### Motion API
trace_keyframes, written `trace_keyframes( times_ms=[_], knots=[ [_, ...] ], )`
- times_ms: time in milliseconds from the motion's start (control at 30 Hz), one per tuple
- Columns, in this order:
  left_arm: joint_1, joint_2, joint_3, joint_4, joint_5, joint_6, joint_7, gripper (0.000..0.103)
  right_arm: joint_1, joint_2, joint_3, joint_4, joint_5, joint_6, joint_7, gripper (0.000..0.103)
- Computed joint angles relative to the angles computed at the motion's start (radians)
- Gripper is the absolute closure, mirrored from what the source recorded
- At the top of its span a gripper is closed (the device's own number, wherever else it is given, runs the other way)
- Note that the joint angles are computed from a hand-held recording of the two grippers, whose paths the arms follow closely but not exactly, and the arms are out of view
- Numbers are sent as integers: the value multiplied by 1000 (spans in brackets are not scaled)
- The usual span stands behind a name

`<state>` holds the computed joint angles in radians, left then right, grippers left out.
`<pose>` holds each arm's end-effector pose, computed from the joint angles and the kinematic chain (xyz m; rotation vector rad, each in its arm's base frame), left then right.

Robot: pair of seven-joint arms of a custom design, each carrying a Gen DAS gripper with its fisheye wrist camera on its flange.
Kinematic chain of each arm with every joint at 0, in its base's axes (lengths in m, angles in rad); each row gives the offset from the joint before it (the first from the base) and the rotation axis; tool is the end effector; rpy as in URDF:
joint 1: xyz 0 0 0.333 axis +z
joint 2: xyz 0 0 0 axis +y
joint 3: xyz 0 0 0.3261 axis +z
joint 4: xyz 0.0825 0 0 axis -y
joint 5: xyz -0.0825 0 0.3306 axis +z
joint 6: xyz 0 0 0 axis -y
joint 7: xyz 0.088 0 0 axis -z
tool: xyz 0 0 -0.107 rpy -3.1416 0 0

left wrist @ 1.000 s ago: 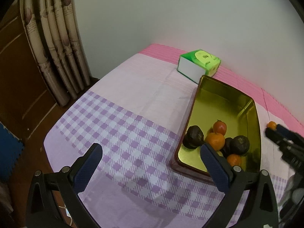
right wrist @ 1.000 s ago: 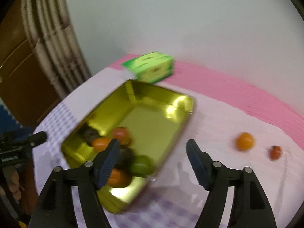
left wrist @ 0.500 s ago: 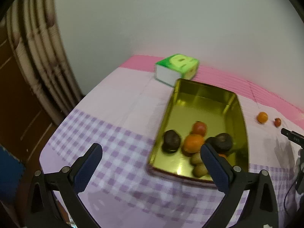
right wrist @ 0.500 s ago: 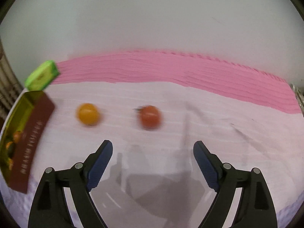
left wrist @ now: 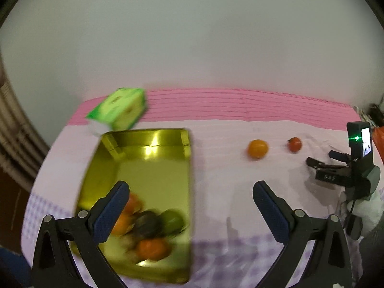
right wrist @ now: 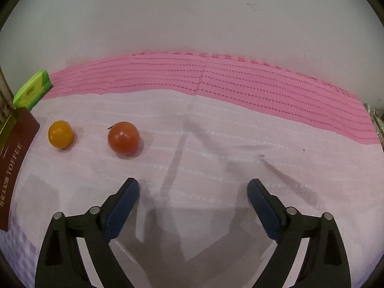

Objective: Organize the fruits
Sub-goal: 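Move the left gripper to the small mandarin and close on it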

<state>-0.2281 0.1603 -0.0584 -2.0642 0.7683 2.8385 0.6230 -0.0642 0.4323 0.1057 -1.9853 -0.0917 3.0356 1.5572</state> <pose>0.5377 -0.1945 0.4583 -1.7944 1.8008 -0.6582 0.6252 0.0254 0.3667 -1.9700 1.7479 -0.5874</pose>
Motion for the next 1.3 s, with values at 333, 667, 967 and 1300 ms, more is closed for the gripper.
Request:
trace_keyframes(
  times_ms=[333, 667, 967, 1300],
  knots=[
    [-84, 250, 10, 291, -225, -71, 185, 1, -29, 14, 29, 12, 19, -3, -50, 0],
    [-143, 398, 45, 469, -392, -108, 332, 14, -23, 14, 23, 10, 23, -1, -51, 0],
    [-162, 486, 60, 585, -478, -165, 406, 34, -23, 13, 23, 9, 24, -1, -53, 0],
    [-171, 546, 56, 669, -529, -207, 465, 46, -22, 14, 23, 10, 25, -2, -53, 0]
  ],
)
